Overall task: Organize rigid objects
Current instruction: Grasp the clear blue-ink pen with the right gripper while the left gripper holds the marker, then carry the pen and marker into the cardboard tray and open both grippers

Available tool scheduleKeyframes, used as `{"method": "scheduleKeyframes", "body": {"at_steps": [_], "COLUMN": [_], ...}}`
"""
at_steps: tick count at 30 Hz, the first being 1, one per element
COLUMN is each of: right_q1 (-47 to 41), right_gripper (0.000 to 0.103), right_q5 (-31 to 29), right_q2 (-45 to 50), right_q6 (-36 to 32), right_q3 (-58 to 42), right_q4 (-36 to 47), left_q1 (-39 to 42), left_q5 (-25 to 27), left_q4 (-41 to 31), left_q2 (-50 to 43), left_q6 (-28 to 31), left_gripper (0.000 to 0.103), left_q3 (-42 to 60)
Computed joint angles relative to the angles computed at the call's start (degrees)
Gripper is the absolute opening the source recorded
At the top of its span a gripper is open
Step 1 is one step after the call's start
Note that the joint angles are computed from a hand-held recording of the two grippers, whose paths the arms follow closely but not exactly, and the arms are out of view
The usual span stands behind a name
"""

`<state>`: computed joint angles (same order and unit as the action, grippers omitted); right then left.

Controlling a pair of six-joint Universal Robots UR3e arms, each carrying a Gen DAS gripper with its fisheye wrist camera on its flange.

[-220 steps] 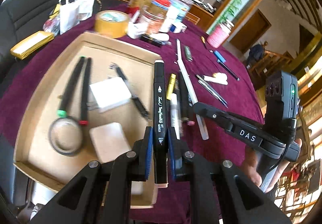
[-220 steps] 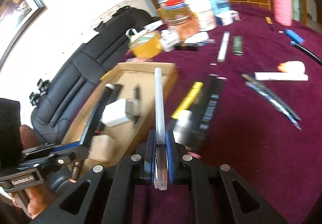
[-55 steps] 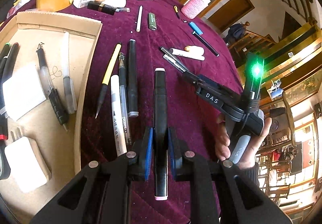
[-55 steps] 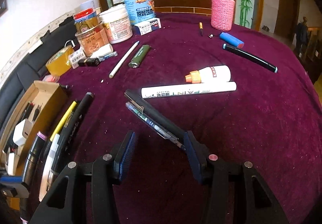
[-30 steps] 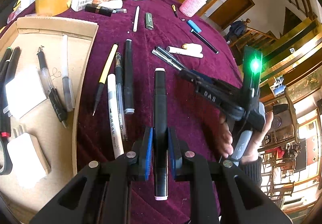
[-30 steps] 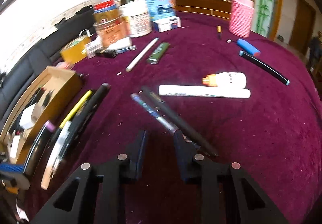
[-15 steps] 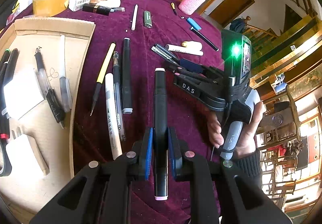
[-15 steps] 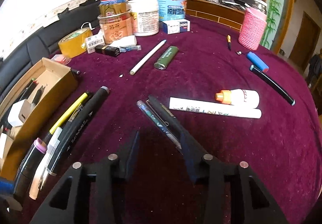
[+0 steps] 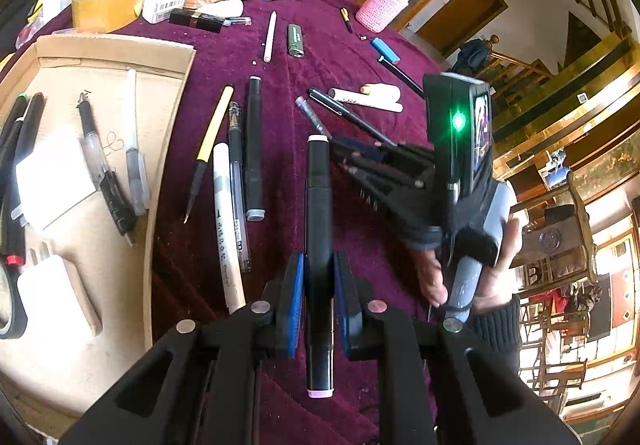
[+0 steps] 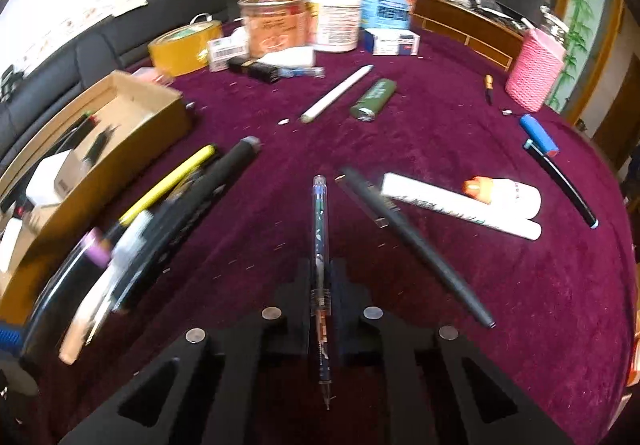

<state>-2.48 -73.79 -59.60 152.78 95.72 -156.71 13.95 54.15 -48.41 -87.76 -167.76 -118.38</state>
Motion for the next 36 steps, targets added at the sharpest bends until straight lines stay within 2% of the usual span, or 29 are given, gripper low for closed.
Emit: {"method": "scheduleKeyframes", "body": {"at_steps": [5, 8, 16, 22, 26, 29, 31, 36], "right_q1": [1.9, 1.9, 0.3, -1.0, 1.0, 3.6, 6.1, 10.9], "right_gripper": [0.009, 0.009, 0.010, 0.010, 0.010, 0.010, 0.010, 0.010], "right_q5": [-2.0, -0.7, 8.5, 18.5, 22.1, 24.8, 24.4, 21.7], "right_q2": [-2.0, -4.0, -8.7, -13.5, -13.2, -11.6, -9.8, -2.9], "right_q6": [1.2, 2.6, 8.1, 15.9, 21.6, 24.7, 26.5, 31.1], "right_q3": [2.1, 4.2, 7.8, 8.6, 6.3, 3.9, 1.3, -8.6], "right_q4": [0.1, 0.0, 1.7, 5.5, 7.6, 8.4, 8.6, 10.3], "left_q1": [5.3, 10.5, 26.4, 35.1, 39.8, 42.3, 43.5, 42.6], "left_q5": [-2.1, -3.7, -6.7, -7.9, -7.8, -7.1, -6.7, -5.9], "left_q4": [-3.8, -8.7, -27.5, -37.1, -41.9, -43.1, -42.6, -35.2], "left_q2": [6.4, 11.5, 23.9, 26.6, 27.8, 27.9, 27.2, 22.3], "left_q6": [3.2, 6.9, 20.8, 28.7, 33.1, 34.7, 34.6, 29.6], "left_gripper": [0.014, 0.014, 0.014, 0.014, 0.014, 0.014, 0.014, 0.014], "left_q3": [-3.9, -6.3, -8.0, -7.4, -6.7, -6.4, -6.0, -5.1]}}
